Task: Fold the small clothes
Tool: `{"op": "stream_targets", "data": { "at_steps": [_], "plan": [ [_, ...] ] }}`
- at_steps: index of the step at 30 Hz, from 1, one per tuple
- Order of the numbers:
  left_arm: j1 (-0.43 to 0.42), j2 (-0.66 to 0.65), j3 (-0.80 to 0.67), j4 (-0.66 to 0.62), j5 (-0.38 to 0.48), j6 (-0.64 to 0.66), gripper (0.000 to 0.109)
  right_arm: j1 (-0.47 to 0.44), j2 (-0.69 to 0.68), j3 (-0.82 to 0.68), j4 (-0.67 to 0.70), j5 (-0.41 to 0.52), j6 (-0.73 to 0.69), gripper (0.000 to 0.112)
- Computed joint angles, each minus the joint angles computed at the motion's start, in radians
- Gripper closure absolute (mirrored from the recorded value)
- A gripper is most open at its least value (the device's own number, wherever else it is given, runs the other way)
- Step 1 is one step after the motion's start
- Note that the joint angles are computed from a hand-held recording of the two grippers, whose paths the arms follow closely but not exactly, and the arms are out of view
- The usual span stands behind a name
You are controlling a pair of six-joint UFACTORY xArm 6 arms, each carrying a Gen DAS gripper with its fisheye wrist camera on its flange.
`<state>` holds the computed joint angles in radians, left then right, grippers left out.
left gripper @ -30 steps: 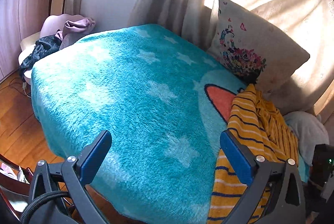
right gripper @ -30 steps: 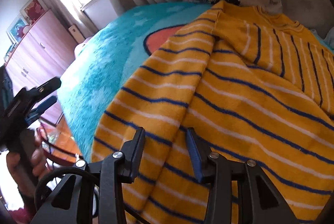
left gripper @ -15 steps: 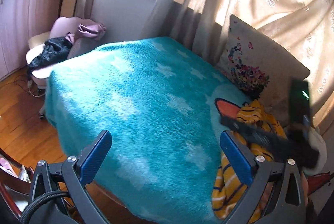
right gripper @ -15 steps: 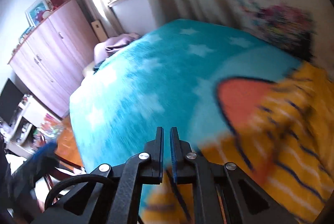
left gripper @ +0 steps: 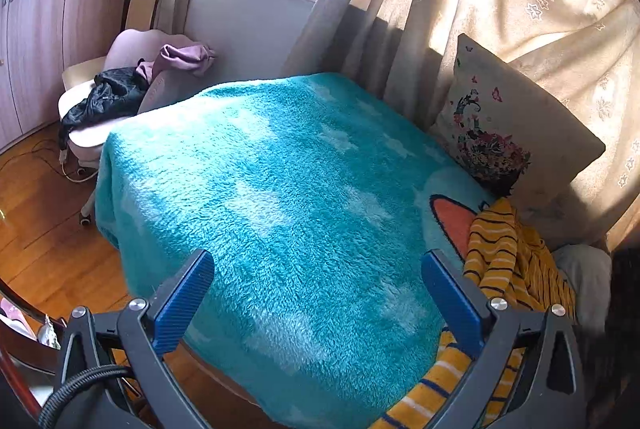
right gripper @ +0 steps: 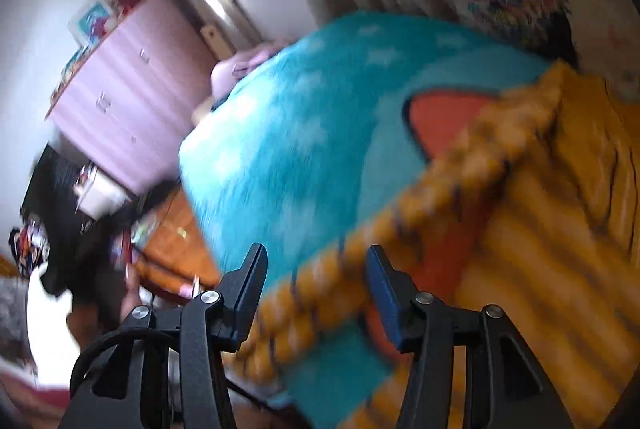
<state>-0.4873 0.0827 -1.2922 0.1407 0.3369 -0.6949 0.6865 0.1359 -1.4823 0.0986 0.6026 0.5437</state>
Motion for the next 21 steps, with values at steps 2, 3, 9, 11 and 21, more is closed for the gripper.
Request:
{"op": "stream_targets", "data": {
  "at_steps": [2, 3, 9, 11, 21],
  "plan": [
    [0.001, 0.007, -0.007, -0.013, 0.010, 0.004, 0.006, 0.041, -0.038, 0.059, -0.055, -0.011, 0.042, 0.057],
    [0.003, 0.007, -0.008, -0.010, 0.011, 0.000, 0.006, 0.055, -0.047, 0.078, -0.089, -0.025, 0.063, 0.057],
    [0.016, -0.030, 0.013, 0.092, 0.024, -0.099, 0.006, 0.161, 0.014, 0.032, -0.191, -0.034, -0.012, 0.057],
    [0.018, -0.044, 0.023, 0.111, 0.023, -0.120, 0.006, 0.193, 0.074, -0.041, -0.273, 0.025, -0.015, 0.057],
    [0.019, -0.077, 0.038, 0.168, 0.033, -0.165, 0.006, 0.339, 0.290, -0.262, -0.889, 0.356, 0.053, 0.076]
  ]
}}
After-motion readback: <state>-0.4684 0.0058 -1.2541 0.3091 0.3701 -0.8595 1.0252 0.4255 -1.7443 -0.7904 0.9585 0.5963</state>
